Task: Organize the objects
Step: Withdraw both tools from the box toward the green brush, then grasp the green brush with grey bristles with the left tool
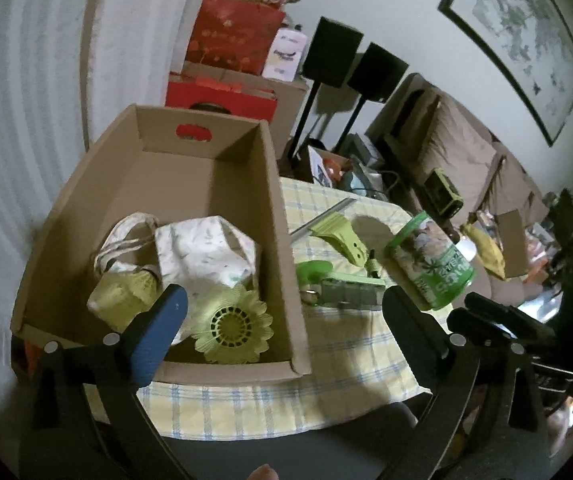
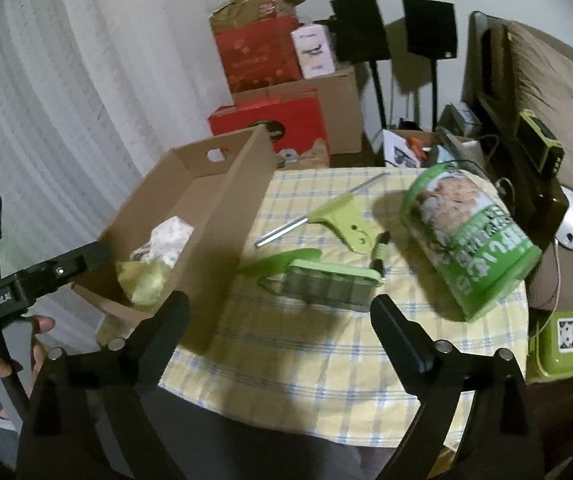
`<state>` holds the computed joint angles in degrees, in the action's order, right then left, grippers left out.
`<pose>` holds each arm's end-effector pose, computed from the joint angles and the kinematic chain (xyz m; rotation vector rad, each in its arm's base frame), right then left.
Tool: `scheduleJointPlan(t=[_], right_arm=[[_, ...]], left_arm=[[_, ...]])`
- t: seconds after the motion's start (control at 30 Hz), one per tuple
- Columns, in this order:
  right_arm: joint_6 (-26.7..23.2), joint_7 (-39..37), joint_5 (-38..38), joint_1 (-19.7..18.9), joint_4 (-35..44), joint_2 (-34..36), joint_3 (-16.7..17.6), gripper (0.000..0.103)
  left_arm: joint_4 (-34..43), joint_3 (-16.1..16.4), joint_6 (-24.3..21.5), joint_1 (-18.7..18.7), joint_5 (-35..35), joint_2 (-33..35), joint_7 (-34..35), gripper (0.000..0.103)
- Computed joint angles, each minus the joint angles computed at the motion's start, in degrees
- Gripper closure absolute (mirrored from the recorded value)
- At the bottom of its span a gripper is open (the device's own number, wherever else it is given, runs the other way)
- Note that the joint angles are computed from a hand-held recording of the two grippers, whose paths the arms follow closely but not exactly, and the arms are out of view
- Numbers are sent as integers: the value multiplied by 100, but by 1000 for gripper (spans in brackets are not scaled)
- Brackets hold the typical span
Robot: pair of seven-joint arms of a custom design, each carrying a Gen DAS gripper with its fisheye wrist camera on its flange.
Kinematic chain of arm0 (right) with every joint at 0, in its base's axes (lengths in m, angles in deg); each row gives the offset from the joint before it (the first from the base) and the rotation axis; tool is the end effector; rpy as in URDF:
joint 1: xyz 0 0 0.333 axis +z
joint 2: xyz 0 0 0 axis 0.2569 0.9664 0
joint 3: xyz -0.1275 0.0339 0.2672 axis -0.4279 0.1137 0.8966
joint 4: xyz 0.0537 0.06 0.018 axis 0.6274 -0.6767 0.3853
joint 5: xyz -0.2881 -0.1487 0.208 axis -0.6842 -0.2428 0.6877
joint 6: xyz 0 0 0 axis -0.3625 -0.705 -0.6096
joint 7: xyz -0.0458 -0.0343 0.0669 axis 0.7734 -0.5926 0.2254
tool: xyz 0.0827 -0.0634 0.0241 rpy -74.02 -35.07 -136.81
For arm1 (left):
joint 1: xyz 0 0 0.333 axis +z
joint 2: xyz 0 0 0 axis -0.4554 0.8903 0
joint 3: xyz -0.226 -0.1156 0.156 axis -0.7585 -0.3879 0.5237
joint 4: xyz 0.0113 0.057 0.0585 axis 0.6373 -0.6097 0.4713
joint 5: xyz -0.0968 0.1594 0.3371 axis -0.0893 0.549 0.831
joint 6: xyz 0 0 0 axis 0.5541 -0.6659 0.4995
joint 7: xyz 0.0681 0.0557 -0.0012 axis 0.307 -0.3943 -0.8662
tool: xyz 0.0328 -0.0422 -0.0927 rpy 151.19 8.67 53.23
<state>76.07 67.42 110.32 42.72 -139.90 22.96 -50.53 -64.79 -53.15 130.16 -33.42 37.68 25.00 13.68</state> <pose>0.4678 0.3520 0.5772 -2.0285 1.1596 -0.1721 0.3787 -0.2152 0.5712 -2.2914 0.9458 -1.0133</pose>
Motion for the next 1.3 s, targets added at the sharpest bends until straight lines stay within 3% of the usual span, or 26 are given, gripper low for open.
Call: scheduleJointPlan(t=[0.07,0.2,0.3,0.53,0.63,0.9,1.13,1.23,1.3], right_arm=[[84,148,-205,-42,-120,-85,-5,9],[181,413,-639,-130,-310,-198,-2,9],[265,511,-856,-189,-509,-310,-9,9],[321,415,-554,-267,-872,-545,-127,9],[322,391,-479,-320,-995,-659,-159,9],[351,266,-263,-409,-1181,-848,-232,9],[335,118,-3,-443,-1298,-925,-303,9],[329,95,62,-470,-1342,-946,-321,9],[326,92,98,-491,-1360,-955,-333,9]], left_arm=[[74,63,152,-68,-45,107,116,5],[461,-40,-104,-67,-4,432,317,5],[735,67,-74,-221,-88,761,647,5],[1517,272,-9,-463,-375,1655,1460,5],[1960,409,-127,-618,-649,2109,2211,5],[3214,471,-1067,-818,-718,3238,3629,5],[3981,591,-1361,-811,-1645,3976,5205,5],[4317,555,-1519,-715,-2292,4254,6277,5],[4611,558,-1798,-728,-2386,4463,6695,5]])
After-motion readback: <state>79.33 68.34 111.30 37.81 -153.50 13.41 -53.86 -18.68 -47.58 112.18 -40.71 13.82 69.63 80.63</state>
